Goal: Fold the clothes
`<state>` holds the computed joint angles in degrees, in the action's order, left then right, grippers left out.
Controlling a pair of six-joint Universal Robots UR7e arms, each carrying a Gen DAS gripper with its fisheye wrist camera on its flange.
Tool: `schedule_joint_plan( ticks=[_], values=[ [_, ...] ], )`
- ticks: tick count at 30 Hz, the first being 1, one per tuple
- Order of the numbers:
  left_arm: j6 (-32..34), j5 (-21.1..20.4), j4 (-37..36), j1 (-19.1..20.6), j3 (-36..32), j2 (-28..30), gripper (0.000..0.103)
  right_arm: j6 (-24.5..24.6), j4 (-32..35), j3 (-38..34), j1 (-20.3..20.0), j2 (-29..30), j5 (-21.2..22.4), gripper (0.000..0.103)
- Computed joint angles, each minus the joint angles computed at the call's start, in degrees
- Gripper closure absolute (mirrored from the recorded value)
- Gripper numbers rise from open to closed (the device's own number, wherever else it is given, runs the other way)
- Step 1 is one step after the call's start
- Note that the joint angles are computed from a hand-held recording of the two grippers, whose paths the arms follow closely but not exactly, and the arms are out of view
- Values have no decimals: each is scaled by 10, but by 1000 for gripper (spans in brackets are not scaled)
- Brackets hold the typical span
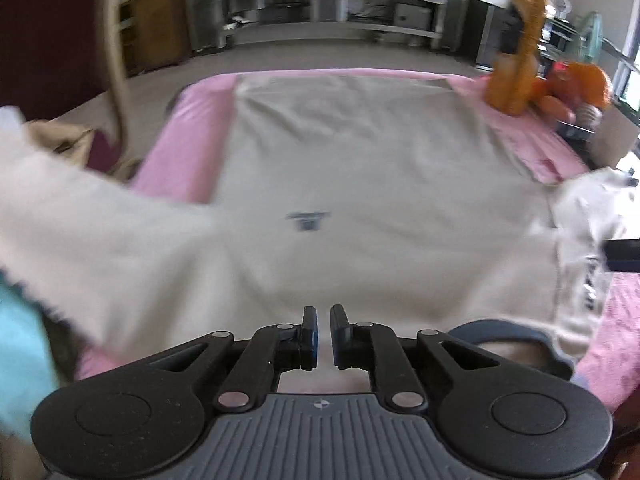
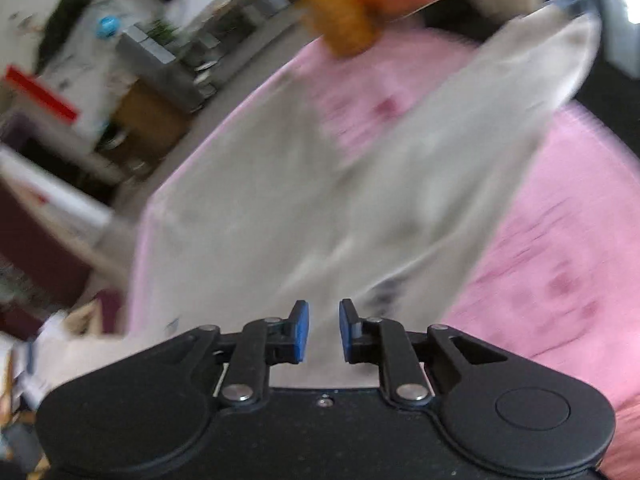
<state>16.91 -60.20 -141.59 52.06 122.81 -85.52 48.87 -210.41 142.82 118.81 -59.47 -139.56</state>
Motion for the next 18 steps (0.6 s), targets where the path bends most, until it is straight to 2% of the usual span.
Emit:
schedule_joint_plan(
  ticks=[3,5,6,8,10,12,14,15,16,18],
  values=[
    [-5,-21,3,-5,3,25,93,-37,-23,-21,-32,30,57,86],
    [23,-8,3,-16,17,30,94,-36,17,-38,-51,35,65,86],
    [36,-1,12,-16,21,30,94,-27,54,-44,-50,31,56,88],
    [61,12,30,-19,32,16,95,1,142,-52,-36,17,31,101],
    [82,20,49,-28,49,-15,100,52,238,-52,-16,-9,15,102],
    [98,25,65,-34,64,-46,100,113,322,-49,7,-29,2,103],
    [80,16,101,-30,62,-69,100,174,388,-46,35,-38,-18,103],
    [77,15,98,-30,65,-79,100,194,404,-44,46,-39,-26,97],
    [75,14,91,-30,69,-89,98,204,398,-40,58,-36,-35,96],
    [69,-14,59,-24,67,-95,97,190,337,-32,79,-18,-71,94]
  ],
)
